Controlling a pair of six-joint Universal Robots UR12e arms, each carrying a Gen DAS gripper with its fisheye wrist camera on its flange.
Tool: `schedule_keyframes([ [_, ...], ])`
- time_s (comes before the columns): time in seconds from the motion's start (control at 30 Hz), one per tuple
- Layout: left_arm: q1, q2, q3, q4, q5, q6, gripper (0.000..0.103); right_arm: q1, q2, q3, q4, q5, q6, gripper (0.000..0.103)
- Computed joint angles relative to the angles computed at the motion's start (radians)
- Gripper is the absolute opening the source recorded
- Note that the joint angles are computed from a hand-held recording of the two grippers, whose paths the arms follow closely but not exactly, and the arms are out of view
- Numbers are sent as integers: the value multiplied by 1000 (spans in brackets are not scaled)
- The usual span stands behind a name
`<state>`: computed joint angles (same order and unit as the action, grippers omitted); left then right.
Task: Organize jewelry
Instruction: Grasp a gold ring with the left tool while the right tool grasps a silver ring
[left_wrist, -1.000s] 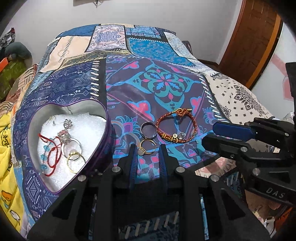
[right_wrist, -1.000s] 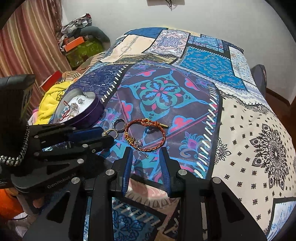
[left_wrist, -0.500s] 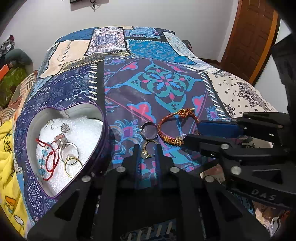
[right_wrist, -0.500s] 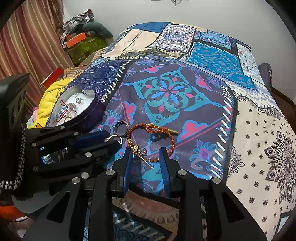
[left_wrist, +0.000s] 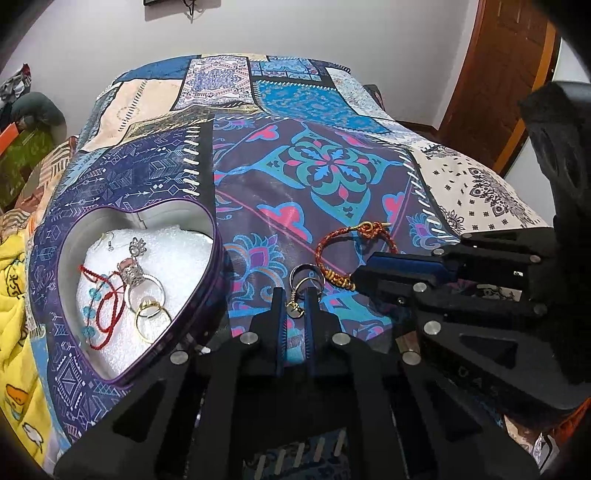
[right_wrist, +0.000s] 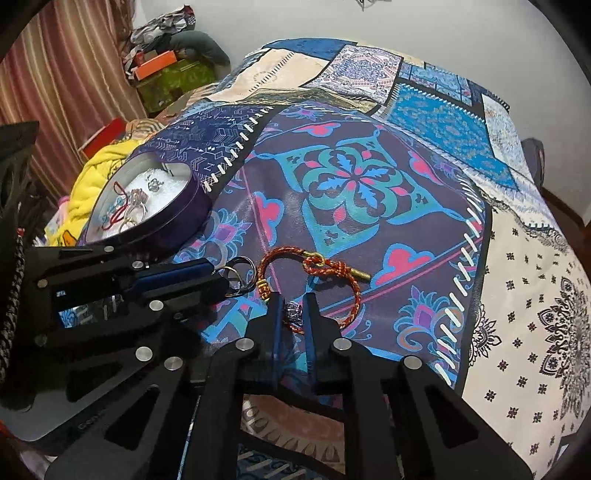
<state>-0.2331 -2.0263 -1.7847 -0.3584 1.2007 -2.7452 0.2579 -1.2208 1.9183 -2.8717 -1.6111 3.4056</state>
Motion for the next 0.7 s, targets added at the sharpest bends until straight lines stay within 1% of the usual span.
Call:
schedule_keyframes([
  [0.1,3,10,-13,14,-3,4,8,-3,-11,10,-7,9,9,8],
  [0.27,12,27,-29,20,-13,4,8,0,-37,27,-29,-5,18,8],
  [0.47,30,58,-51,46,-41,-12,8,10,-71,43,-58,-51,33,8],
  [0.7,57,92,-73,85,-72,-31,8,21,-90,45,-78,-77,46,8],
])
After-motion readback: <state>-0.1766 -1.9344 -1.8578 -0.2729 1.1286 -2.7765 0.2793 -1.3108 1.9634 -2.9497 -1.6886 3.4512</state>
